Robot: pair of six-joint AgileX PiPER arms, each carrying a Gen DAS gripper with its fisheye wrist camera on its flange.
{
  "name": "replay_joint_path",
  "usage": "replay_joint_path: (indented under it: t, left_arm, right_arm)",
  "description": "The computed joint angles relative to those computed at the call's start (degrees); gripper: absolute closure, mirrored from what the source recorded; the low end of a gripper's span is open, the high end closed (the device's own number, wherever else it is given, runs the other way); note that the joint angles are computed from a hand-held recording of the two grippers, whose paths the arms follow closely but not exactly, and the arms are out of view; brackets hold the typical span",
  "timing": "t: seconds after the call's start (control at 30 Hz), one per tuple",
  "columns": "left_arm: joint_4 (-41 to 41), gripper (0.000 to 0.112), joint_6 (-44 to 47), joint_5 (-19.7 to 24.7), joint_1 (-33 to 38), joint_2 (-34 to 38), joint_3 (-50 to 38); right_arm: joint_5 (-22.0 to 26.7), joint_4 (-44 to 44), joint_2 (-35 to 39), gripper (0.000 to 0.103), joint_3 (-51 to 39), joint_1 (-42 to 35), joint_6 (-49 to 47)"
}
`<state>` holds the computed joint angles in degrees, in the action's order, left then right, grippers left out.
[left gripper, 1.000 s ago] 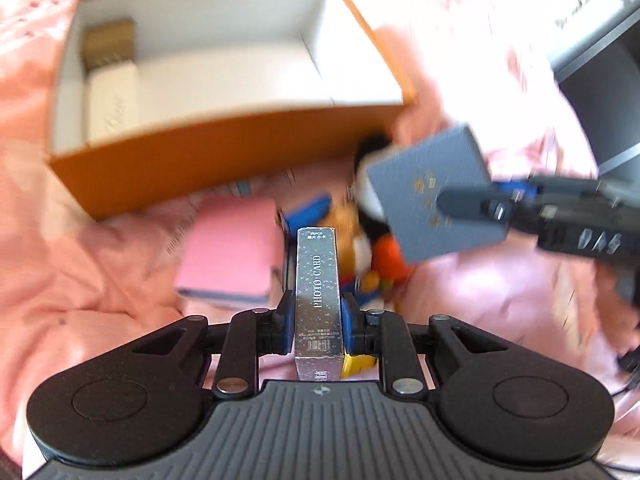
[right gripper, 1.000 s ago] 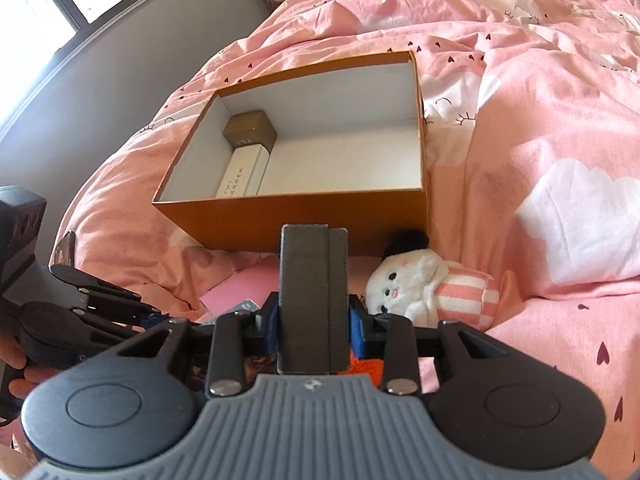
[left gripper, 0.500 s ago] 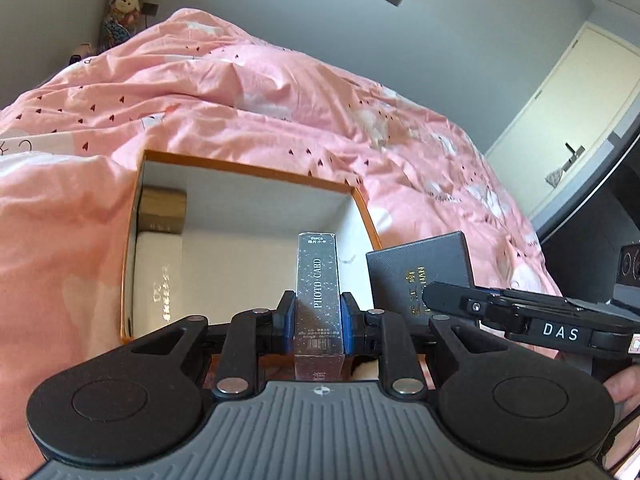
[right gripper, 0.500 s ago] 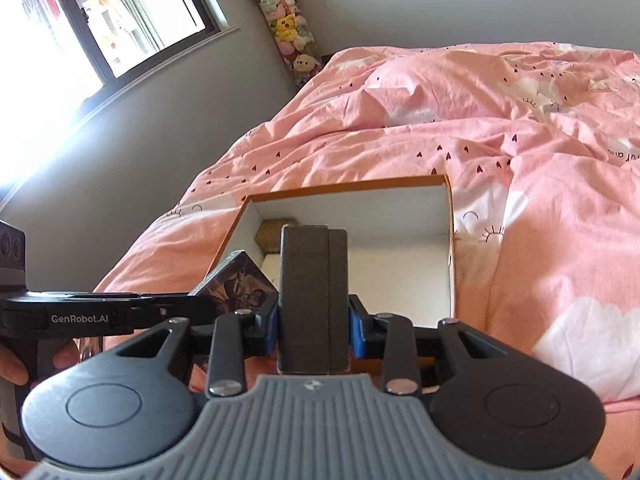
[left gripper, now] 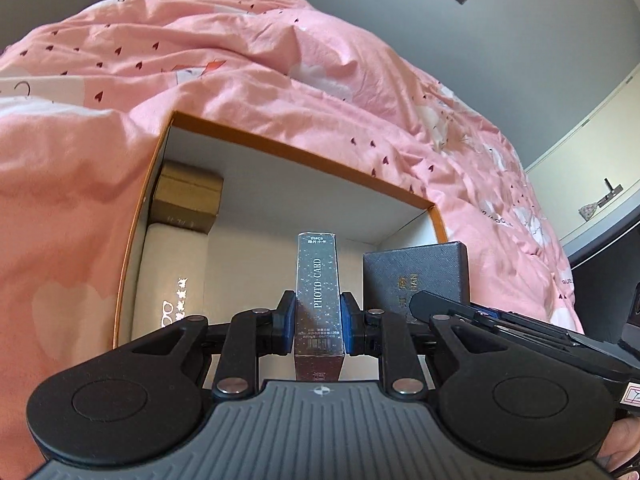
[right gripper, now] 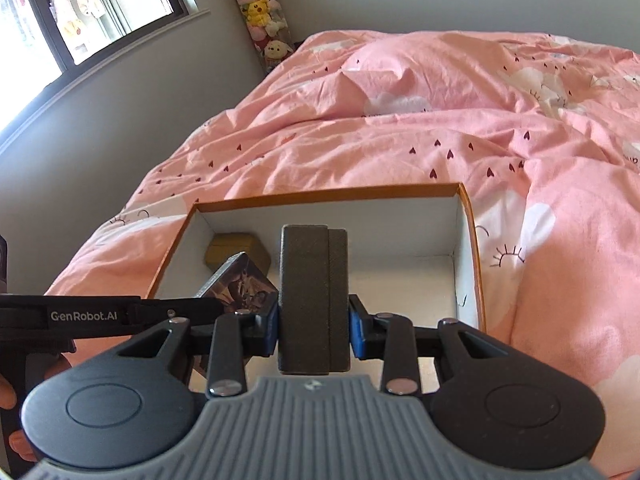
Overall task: Organize objects
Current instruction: 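Carry the photo card box with the left and grey box with the right over the orange box, then lower the photo card box and grey box into the orange box, opening both grippers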
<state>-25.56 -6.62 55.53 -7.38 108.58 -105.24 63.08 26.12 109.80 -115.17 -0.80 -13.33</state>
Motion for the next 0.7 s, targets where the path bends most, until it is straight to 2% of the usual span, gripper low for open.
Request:
replay_joint_path:
  t: [0.33, 0.53, 0.7]
  left_arm:
    - [-6.09, 0.087, -0.79, 1.26, 1.05, 5.35, 0.95]
    - [-4.13, 0.086, -3.53, 4.57, 1.51, 6.54, 0.22]
    - [1.64, 0.081, -5.83, 8.94, 0.57, 7.40, -3.61]
  right_arm:
    - [2.98, -0.65, 6.38, 0.067, -3.80, -0.36, 1.62]
    - [4.32, -0.46, 8.31, 0.067, -4.84, -0.52, 1.80]
    - [5.47, -0.59, 9.57, 0.067, -5.56, -0.37, 2.24]
